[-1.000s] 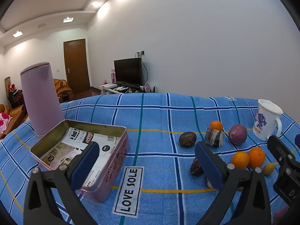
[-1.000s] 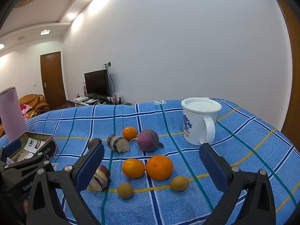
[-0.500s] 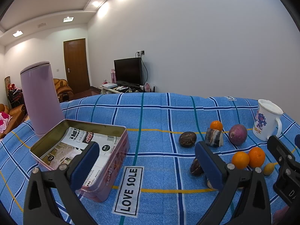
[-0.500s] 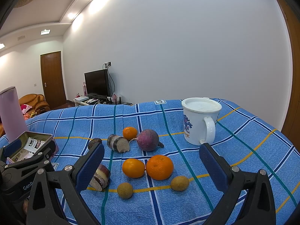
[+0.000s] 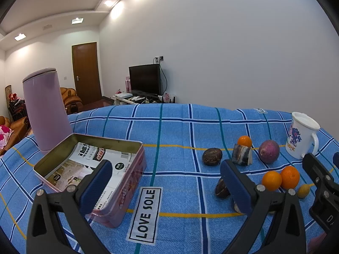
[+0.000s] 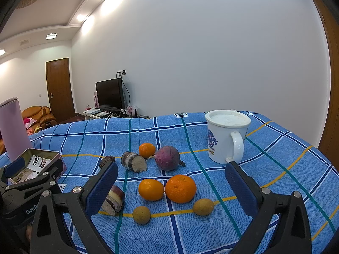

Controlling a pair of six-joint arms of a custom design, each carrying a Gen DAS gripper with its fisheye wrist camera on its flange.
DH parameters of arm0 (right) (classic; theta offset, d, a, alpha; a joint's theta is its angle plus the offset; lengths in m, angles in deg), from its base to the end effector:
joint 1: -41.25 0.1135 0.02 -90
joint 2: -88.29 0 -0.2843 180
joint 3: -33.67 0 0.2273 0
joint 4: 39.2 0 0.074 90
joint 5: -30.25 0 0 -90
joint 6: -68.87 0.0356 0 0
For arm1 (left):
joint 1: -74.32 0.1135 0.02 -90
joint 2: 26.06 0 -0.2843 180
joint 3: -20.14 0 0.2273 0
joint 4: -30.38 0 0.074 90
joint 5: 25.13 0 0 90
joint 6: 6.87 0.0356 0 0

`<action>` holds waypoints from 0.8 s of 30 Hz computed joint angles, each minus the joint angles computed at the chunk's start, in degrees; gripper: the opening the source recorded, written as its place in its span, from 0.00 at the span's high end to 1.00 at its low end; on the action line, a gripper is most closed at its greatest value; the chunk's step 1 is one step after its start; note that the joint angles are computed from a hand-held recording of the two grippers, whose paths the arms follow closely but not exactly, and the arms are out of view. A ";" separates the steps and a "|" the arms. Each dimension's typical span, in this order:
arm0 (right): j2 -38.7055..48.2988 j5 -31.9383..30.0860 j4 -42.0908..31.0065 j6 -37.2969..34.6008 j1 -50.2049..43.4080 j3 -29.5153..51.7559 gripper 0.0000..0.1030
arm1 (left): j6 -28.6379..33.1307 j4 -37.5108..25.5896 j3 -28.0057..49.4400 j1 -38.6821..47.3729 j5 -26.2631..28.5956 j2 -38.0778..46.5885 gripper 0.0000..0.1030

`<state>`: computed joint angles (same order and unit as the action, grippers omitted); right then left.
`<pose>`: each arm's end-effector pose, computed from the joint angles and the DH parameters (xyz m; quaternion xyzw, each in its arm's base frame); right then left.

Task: Organize fruits

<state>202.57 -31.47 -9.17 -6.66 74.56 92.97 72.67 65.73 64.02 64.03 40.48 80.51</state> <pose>0.3125 0.1852 0.1421 -0.0042 0.8281 0.0228 0.5601 0.2977 -0.0391 0.1352 -0.1111 0.8347 0.0860 0.5324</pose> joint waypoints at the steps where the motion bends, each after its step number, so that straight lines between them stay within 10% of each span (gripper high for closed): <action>1: 0.02 0.02 0.01 -0.02 0.01 0.02 0.01 | -0.01 -0.03 0.00 -0.03 -0.01 -0.02 0.00; 18: -3.17 -6.78 -6.88 5.93 -9.57 -1.63 0.02 | -1.25 -7.30 1.85 -0.26 6.78 -0.46 0.00; 24: -4.30 -22.67 -18.25 5.60 -18.77 0.03 0.46 | 4.05 -16.48 4.71 -2.12 9.38 -2.39 0.00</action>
<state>198.27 -54.14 -27.42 -1.06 55.79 93.01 76.72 49.26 68.73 61.91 49.85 78.12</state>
